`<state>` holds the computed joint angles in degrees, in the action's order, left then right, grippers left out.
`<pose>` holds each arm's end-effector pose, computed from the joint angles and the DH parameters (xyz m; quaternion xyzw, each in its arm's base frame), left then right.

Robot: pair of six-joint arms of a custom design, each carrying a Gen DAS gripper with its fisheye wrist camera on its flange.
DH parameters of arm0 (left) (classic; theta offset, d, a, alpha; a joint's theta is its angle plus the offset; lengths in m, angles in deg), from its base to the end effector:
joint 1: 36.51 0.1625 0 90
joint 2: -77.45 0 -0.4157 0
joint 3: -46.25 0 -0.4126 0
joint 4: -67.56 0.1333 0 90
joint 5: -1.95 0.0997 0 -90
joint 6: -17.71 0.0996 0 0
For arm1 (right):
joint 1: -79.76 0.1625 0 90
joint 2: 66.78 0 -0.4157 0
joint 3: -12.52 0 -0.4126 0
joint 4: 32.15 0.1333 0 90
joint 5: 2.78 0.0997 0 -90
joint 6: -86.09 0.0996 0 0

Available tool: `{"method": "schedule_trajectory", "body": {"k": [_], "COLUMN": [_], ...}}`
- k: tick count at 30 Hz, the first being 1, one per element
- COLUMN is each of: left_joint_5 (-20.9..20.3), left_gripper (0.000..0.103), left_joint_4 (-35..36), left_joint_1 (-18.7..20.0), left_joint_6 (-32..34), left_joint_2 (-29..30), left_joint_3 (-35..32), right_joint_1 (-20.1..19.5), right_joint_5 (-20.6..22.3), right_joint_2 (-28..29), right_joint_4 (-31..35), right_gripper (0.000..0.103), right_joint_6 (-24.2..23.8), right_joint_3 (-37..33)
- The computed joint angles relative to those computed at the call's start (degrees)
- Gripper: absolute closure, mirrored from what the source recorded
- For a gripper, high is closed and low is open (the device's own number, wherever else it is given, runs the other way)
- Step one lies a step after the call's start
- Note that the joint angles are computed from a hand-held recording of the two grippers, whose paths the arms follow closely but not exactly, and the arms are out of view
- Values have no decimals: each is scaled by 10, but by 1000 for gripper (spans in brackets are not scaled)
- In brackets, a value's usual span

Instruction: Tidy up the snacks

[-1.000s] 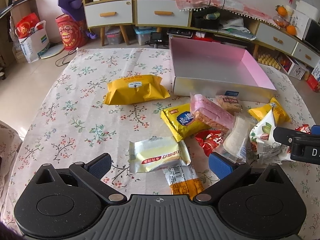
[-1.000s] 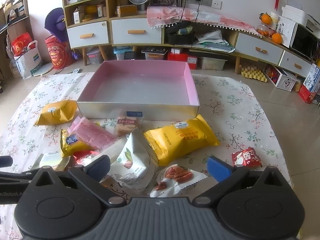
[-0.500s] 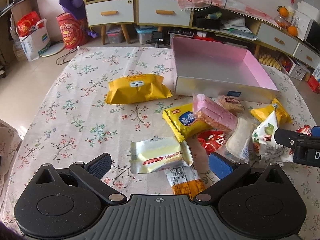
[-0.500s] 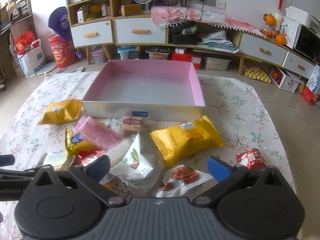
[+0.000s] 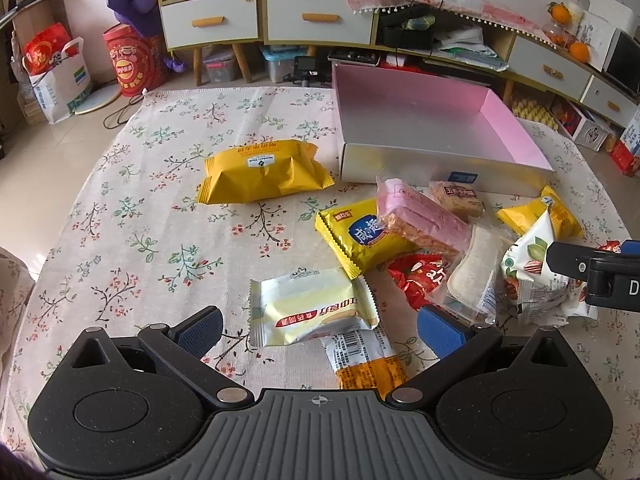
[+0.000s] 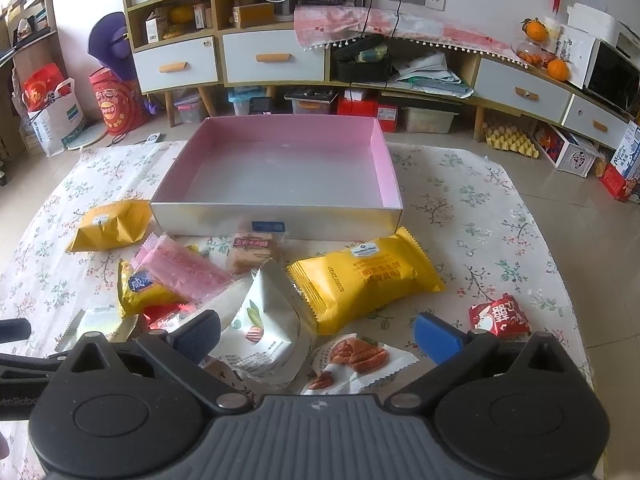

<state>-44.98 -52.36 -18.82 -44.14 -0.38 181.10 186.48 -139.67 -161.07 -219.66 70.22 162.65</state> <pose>-0.2893 -0.3036 0.1126 0.1681 0.8927 -0.2438 0.3397 0.1502 -0.2893 0.2511 0.1048 -0.8627 0.3291 0.3694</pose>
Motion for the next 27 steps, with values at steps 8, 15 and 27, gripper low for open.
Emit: {"method": "schedule_trajectory", "body": {"k": [8, 15, 27], "left_joint_5": [11, 28, -81], "left_gripper": [0, 0, 2], "left_joint_4": [-21, -157, -397], "left_joint_1": [5, 13, 90], "left_joint_6": [13, 101, 295], "left_joint_2": [-4, -9, 38], "left_joint_3": [8, 46, 48], "right_joint_1": [-1, -35, -111], "right_joint_5": [-6, 39, 200], "right_joint_2": [3, -43, -154], "right_joint_4": [-13, 38, 221], "right_gripper": [13, 13, 17], "right_joint_6": [-8, 36, 137], "right_joint_3": [0, 0, -14]}}
